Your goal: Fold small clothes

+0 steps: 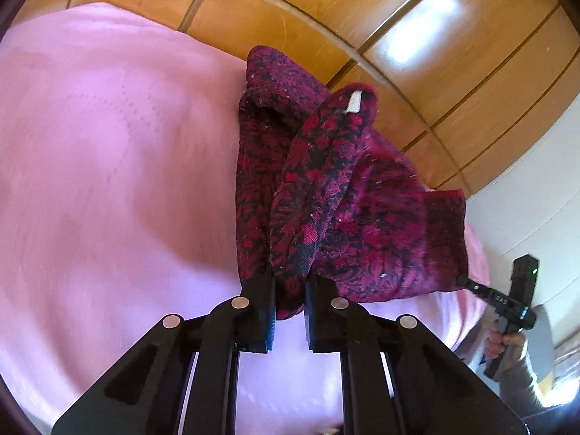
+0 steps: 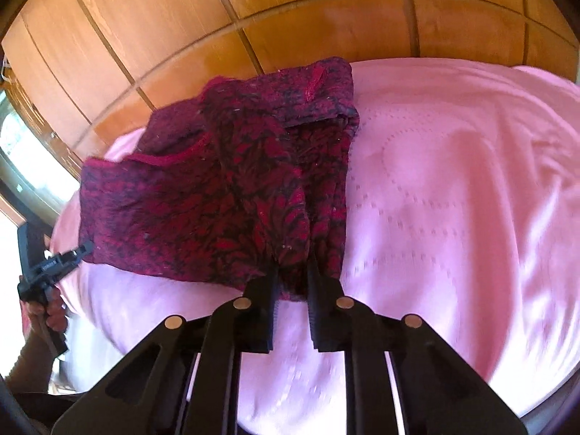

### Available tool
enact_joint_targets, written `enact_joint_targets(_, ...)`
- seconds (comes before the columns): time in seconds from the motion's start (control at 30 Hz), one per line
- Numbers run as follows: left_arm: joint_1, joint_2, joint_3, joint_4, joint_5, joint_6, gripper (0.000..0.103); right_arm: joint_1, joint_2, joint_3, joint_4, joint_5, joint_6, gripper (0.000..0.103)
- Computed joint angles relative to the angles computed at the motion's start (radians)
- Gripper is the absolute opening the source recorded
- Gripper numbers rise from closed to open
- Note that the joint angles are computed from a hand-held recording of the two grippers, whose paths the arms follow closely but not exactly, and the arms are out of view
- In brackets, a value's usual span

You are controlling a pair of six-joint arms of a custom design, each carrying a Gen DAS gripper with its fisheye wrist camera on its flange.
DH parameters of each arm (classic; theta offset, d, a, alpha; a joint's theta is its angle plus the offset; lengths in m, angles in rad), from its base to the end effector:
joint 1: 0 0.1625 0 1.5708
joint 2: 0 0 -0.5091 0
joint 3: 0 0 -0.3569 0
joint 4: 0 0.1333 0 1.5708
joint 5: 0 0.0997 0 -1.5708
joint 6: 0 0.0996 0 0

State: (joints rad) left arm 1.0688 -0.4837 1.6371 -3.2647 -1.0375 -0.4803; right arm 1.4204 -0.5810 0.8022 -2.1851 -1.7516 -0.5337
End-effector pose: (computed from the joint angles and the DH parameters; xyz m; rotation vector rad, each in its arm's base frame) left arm -0.1876 -0.7241 0.0508 -0.1779 2.7463 -1.0239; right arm -0.0213 -0.9105 0.3113 0.4852 -2.7665 0.4414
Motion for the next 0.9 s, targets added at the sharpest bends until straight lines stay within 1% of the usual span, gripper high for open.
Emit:
enact_joint_targets(0.13, -0.038, -0.026, 0.09, -0.056, -0.014, -0.038, 0.011, -0.014, -0.059, 0.067, 0.007, 0.048, 0.031, 0.012)
enact_joint_targets(0.23, -0.063, -0.043, 0.155, -0.086, -0.023, -0.09, 0.011, -0.025, -0.11, 0.124, 0.036, 0.059, 0.044, 0.012)
enact_joint_targets(0.33, -0.085, -0.055, 0.221, -0.094, -0.041, -0.168, 0.011, -0.043, -0.154, 0.175, 0.075, 0.035, 0.049, 0.012)
enact_joint_targets(0.43, -0.106, -0.061, 0.24, -0.038, -0.026, -0.21, 0.012, -0.054, -0.177, 0.209, 0.107, -0.004, 0.056, 0.012)
enact_joint_targets(0.5, -0.119, -0.064, 0.225, 0.013, 0.027, -0.203, 0.018, -0.044, -0.175, 0.213, 0.094, -0.034, 0.031, 0.015)
enact_joint_targets(0.53, -0.122, -0.066, 0.213, 0.034, 0.051, -0.199, 0.019, -0.035, -0.168, 0.209, 0.079, -0.055, 0.015, 0.022)
enact_joint_targets(0.57, -0.119, -0.07, 0.202, 0.042, 0.055, -0.178, 0.025, -0.02, -0.153, 0.196, 0.054, -0.077, -0.002, 0.027)
enact_joint_targets(0.6, -0.123, -0.071, 0.185, 0.058, 0.085, -0.148, 0.031, -0.012, -0.147, 0.19, 0.027, -0.077, -0.021, 0.03)
enact_joint_targets(0.63, -0.128, -0.072, 0.164, 0.082, 0.122, -0.123, 0.034, -0.004, -0.147, 0.198, -0.002, -0.074, -0.04, 0.037)
enact_joint_targets(0.67, -0.129, -0.074, 0.155, 0.088, 0.132, -0.097, 0.039, 0.007, -0.14, 0.193, -0.037, -0.07, -0.07, 0.044)
enact_joint_targets(0.73, -0.126, -0.076, 0.134, 0.097, 0.138, -0.047, 0.042, 0.023, -0.122, 0.18, -0.089, -0.063, -0.106, 0.051)
enact_joint_targets(0.77, -0.124, -0.073, 0.116, 0.11, 0.144, -0.023, 0.047, 0.033, -0.108, 0.167, -0.111, -0.056, -0.126, 0.051)
enact_joint_targets(0.8, -0.122, -0.069, 0.093, 0.123, 0.141, 0.012, 0.055, 0.04, -0.095, 0.15, -0.12, -0.053, -0.143, 0.051)
enact_joint_targets(0.87, -0.119, -0.063, 0.07, 0.132, 0.134, 0.067, 0.063, 0.052, -0.069, 0.119, -0.126, -0.05, -0.186, 0.056)
enact_joint_targets(0.9, -0.115, -0.048, 0.036, 0.15, 0.137, 0.097, 0.063, 0.056, -0.057, 0.114, -0.14, -0.054, -0.204, 0.057)
